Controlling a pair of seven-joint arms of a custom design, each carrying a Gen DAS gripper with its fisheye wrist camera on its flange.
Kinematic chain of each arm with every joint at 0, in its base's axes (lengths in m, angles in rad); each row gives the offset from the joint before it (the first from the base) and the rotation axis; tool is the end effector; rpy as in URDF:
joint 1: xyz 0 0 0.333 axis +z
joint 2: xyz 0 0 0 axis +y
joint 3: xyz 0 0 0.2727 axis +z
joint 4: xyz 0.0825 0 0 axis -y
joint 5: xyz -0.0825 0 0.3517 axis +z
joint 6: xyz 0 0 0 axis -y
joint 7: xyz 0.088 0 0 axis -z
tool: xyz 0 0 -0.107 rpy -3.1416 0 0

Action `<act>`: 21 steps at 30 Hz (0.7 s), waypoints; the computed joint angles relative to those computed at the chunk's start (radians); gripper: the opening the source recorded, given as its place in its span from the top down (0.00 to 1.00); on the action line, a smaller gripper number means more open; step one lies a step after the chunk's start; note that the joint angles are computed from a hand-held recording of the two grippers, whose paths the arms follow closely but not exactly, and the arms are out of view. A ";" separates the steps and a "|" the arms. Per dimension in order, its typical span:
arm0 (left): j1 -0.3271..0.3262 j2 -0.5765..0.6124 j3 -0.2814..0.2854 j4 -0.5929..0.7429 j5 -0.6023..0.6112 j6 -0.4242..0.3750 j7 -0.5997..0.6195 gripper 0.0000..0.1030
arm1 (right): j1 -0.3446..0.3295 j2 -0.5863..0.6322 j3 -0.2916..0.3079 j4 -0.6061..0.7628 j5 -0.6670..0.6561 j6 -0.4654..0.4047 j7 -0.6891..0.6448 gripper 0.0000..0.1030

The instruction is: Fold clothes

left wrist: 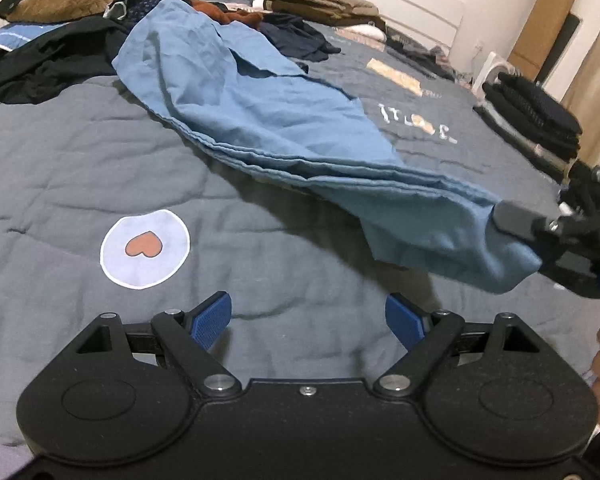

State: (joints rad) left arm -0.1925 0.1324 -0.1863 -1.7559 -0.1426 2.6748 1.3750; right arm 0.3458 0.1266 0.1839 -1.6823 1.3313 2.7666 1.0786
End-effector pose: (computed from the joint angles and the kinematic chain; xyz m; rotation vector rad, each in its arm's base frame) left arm 0.5753 -0.2176 0.5486 -1.8299 1.9636 -1.0697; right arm 0.5483 0.2656 0.5693 -1.2934 1.3568 0.2151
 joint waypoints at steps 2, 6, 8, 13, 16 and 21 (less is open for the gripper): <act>0.008 0.006 -0.012 -0.001 -0.063 0.029 0.034 0.19 | -0.002 0.005 0.002 0.007 0.016 -0.005 -0.006 0.97; 0.041 0.034 -0.056 0.006 -0.329 0.105 0.143 0.24 | 0.002 0.010 0.001 0.006 -0.036 -0.009 0.022 0.97; 0.066 0.060 -0.085 0.032 -0.497 0.122 0.206 0.35 | 0.000 0.005 0.002 -0.004 -0.047 -0.009 0.025 0.97; 0.093 0.124 -0.124 0.110 -0.730 0.103 0.300 0.48 | -0.002 -0.004 0.001 -0.019 -0.038 -0.010 0.011 0.97; 0.098 0.160 -0.139 0.154 -0.820 0.078 0.332 0.48 | -0.001 -0.007 0.000 -0.026 -0.039 -0.016 0.009 0.97; 0.072 0.216 -0.127 0.215 -0.768 0.065 0.269 0.57 | -0.002 -0.006 -0.003 -0.030 -0.042 -0.025 0.015 0.97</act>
State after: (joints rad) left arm -0.1201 0.3484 -0.3136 -1.5409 -0.9107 2.7393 1.6443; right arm 0.3441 0.1208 0.1807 -1.7125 1.2890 2.7419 1.0936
